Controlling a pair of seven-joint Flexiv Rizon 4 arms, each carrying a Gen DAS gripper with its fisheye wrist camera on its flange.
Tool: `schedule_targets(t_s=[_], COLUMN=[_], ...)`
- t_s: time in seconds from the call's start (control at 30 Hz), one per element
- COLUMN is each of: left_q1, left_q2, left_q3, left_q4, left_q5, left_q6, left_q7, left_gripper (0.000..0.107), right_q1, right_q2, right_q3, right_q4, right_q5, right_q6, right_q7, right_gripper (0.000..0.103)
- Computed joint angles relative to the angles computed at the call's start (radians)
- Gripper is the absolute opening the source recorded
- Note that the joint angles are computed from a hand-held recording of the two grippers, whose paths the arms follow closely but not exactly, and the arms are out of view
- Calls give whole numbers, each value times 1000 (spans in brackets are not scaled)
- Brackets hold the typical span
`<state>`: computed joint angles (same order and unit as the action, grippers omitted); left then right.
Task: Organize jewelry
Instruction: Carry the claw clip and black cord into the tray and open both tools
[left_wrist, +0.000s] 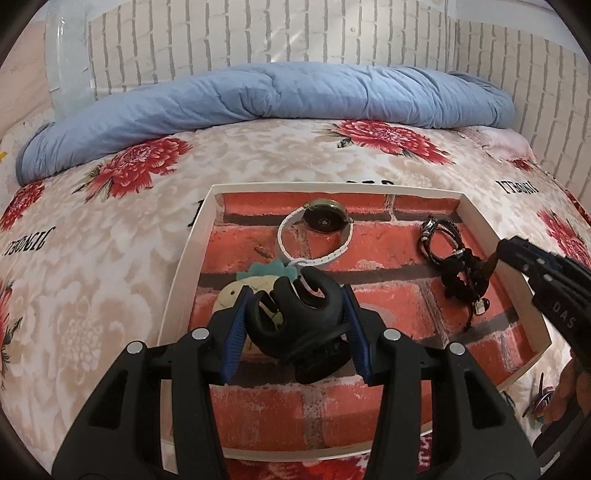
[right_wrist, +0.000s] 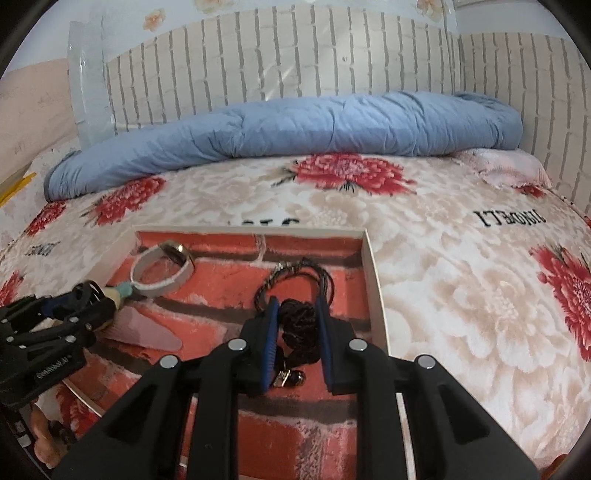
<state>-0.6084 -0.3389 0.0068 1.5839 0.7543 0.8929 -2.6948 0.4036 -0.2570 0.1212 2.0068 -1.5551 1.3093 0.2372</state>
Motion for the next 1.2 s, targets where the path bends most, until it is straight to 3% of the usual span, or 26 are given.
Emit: schedule_targets(t_s=[0.17, 0.37, 0.57, 1.03, 1.07, 1.13, 1.2], left_q1=[-3, -18, 1, -2, -2, -2, -1], left_q2=[1, 0, 14, 17, 19, 23, 33], left_q3=[-2, -4, -9, -16, -15, -14, -13], left_q4=[4, 1, 29, 31, 32, 35, 40], left_q5=[6, 25, 0, -5, -4, -2, 3], left_q6=[-4, -30, 2, -9, -9, -7, -3], left_q7=[1, -6, -11, -10, -14, -23, -32], left_gripper=[47, 47, 47, 51, 54, 58, 60], right_q1=[24, 60, 81, 111, 111, 113, 109], right_q2=[-12, -16, -27, -28, -28, -21, -10], right_q3=[13, 4, 1, -23, -23, -28, -33], right_q4=[9, 21, 32, 38, 38, 42, 48], right_q5=[132, 239, 355, 385, 384, 369, 335], right_q6=[-36, -63, -60, -53, -51, -52, -41], right_q7=[-123, -202, -274, -286, -285, -264, -234], right_gripper=[20, 20, 20, 22, 24, 49, 52])
